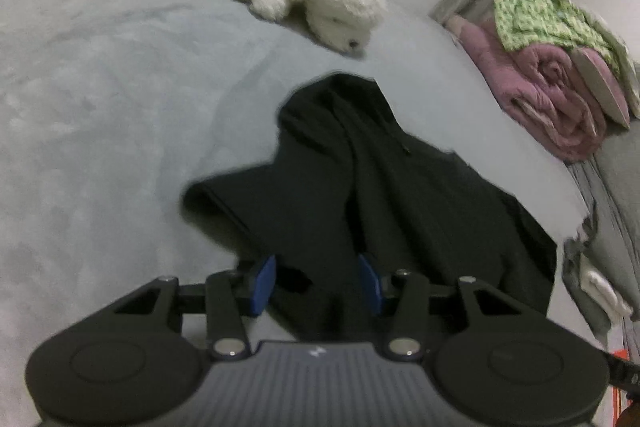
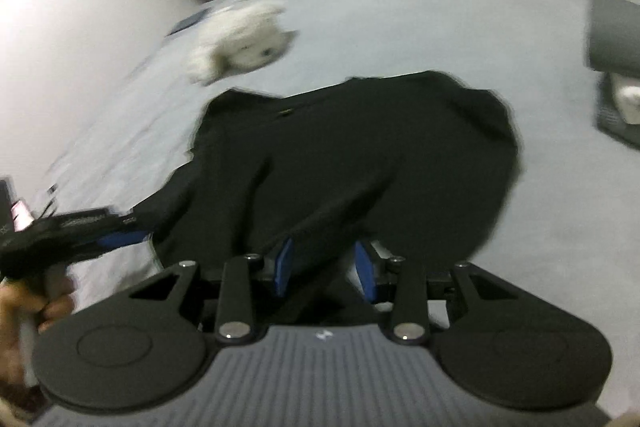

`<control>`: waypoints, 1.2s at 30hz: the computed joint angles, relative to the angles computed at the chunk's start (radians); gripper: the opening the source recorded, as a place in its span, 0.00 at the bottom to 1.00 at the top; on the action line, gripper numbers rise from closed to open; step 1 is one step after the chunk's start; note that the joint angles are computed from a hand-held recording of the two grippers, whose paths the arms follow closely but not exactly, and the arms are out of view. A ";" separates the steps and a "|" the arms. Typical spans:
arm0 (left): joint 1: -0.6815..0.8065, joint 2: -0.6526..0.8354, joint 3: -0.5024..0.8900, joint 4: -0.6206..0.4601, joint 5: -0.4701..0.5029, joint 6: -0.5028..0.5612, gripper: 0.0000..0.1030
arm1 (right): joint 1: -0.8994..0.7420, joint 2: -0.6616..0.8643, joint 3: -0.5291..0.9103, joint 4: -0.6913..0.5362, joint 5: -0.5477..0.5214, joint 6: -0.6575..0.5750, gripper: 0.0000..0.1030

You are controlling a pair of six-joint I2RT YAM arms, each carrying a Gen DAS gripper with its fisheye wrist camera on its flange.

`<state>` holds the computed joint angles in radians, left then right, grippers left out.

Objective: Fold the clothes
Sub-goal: 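Lay the black T-shirt flat on the bed and open both grippers, then grasp the shirt body with the right gripper while the left gripper grasps the hem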

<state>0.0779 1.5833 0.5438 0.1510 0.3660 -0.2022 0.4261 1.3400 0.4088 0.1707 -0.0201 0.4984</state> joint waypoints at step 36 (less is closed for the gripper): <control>-0.077 -0.010 -0.126 0.260 0.173 -0.056 0.00 | -0.004 0.003 -0.089 0.134 0.134 -0.095 0.07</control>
<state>0.0006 1.5729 0.4177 0.4109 0.5395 -0.2586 0.4216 1.3429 0.3198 0.3052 0.1144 0.4030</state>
